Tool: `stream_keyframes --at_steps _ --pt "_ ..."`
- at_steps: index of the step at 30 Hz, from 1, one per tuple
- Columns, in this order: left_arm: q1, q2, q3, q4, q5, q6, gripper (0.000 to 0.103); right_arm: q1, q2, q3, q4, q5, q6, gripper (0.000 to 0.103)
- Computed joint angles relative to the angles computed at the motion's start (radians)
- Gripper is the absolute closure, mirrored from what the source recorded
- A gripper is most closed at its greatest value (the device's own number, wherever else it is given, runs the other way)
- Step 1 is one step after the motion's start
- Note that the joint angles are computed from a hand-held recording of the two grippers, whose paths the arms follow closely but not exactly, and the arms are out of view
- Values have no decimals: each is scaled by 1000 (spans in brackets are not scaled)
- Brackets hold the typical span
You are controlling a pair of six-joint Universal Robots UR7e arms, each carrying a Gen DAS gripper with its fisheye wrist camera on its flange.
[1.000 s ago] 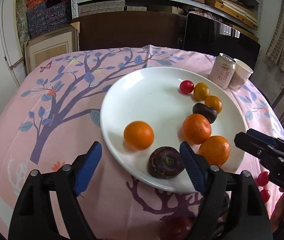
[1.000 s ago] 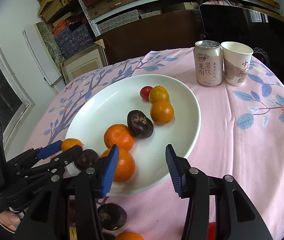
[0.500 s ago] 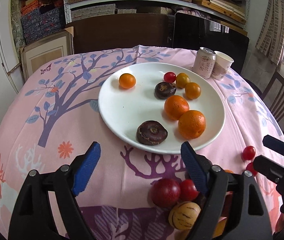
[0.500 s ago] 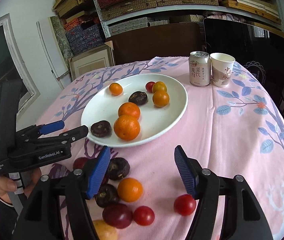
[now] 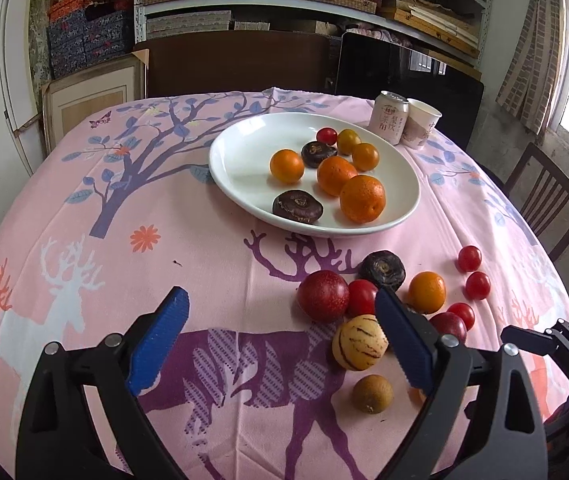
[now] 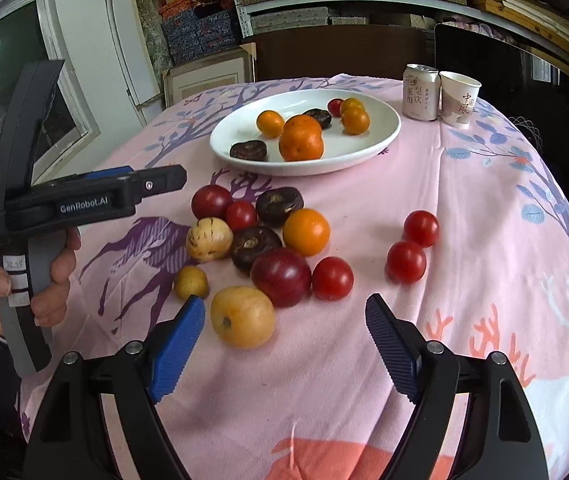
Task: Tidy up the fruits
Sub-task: 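Grasp a yellow apple with the right tool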
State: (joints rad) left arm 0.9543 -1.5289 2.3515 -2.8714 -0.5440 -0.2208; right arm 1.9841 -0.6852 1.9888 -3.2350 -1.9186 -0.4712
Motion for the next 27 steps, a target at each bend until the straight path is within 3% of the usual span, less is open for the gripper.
stream_keyframes --at_steps 10,13,14,15,17,20,23,27 --pt "17 -20 20 -26 3 22 8 24 59 -25 28 -47 28 21" --pt "28 -20 23 -40 -8 21 8 26 80 -50 48 -62 33 36" --pt "32 -21 19 -20 -14 15 8 22 84 -58 60 -53 36 49" --pt "38 -24 12 19 -23 3 8 22 93 -62 48 -57 33 56" --pt "52 -28 -6 93 -63 -2 8 23 100 -64 26 -63 18 60" --pt "53 -32 -9 149 -83 -20 8 -5 81 -50 26 4 33 60" --pt "28 -37 8 190 -59 -17 8 -46 48 -34 49 101 75 60" --pt "3 -45 24 249 -51 -52 8 -61 31 -15 27 146 65 61"
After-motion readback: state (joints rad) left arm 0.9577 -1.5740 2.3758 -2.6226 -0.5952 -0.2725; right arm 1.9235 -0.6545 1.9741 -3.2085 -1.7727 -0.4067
